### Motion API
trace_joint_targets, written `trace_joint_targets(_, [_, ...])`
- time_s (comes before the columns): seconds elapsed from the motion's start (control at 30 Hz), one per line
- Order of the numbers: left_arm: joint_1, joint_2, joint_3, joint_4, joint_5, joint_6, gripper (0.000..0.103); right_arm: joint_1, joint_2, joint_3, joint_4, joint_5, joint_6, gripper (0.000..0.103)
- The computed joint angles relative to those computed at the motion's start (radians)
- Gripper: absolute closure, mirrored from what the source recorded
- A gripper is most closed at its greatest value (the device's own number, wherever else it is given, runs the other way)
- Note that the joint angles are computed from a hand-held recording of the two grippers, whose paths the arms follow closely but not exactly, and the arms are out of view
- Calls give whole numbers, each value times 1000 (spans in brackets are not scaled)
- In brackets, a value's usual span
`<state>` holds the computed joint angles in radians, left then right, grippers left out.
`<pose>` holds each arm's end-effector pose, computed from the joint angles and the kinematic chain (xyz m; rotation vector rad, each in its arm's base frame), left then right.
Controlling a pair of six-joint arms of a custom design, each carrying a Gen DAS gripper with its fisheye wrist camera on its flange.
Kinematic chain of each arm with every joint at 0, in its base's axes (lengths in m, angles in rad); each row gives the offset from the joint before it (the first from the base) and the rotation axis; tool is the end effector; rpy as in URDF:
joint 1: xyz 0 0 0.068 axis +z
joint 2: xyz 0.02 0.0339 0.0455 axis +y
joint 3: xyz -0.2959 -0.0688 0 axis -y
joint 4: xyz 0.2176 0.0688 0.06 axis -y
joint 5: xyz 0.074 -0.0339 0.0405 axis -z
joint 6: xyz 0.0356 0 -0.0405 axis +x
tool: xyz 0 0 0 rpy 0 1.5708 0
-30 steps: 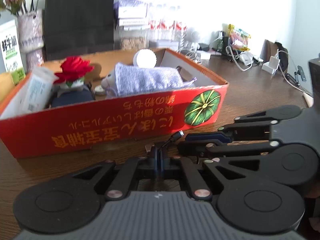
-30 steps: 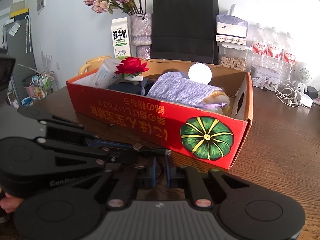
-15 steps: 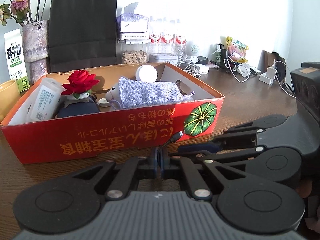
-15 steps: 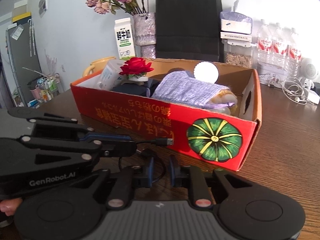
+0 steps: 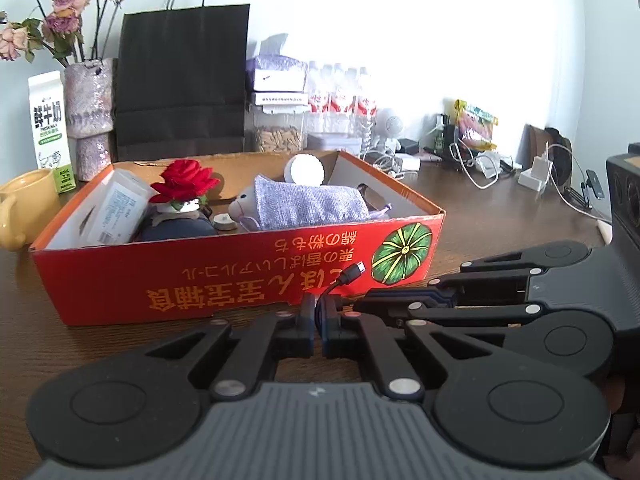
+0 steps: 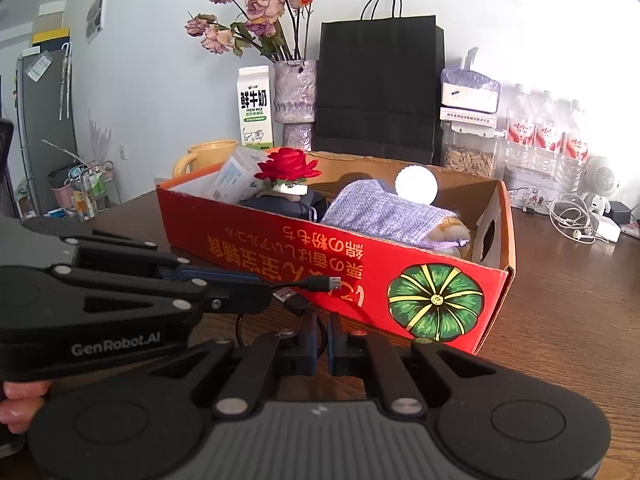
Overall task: Organize objects
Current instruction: 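Carry the cable over the box with the left tool and lower it, then open the left tool to release the cable into the box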
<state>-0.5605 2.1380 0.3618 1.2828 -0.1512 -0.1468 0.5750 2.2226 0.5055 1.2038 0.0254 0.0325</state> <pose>0.2481 -0.1494 0.0861 0.3331 2.0430 -0.2811 0.2712 0.1747 0.0709 -0.5482 2.0294 0.3419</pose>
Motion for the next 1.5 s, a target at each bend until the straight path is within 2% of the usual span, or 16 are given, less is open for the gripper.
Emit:
trace_joint_targets(0.2, [-15,-4,-91,137,-31,4,99,52,7,-57,132,73,13,99])
trace_joint_targets(0.37, [-28,-22,-144,215,-57,30,99,75,-14,-63,145,96,25,100])
trace_joint_targets(0.47, [-28,-46,-155,223,-68,46,99,88,-36,-56,132,107,23,99])
trace_joint_targets(0.83, [25,-145,-148,197,-47,103,99,114,-118,6,64,145,-27,99])
trace_joint_targets(1.0, [60,-181,-102,133,-19,114,99,107,-133,48,34,150,-59,99])
trace_joint_targets(1.3, [119,-207,32,3,18,126,99,72,-131,186,-68,137,-103,99])
trace_joint_targets(1.5, [161,-169,152,-71,54,139,99,29,-94,314,-159,108,-118,99])
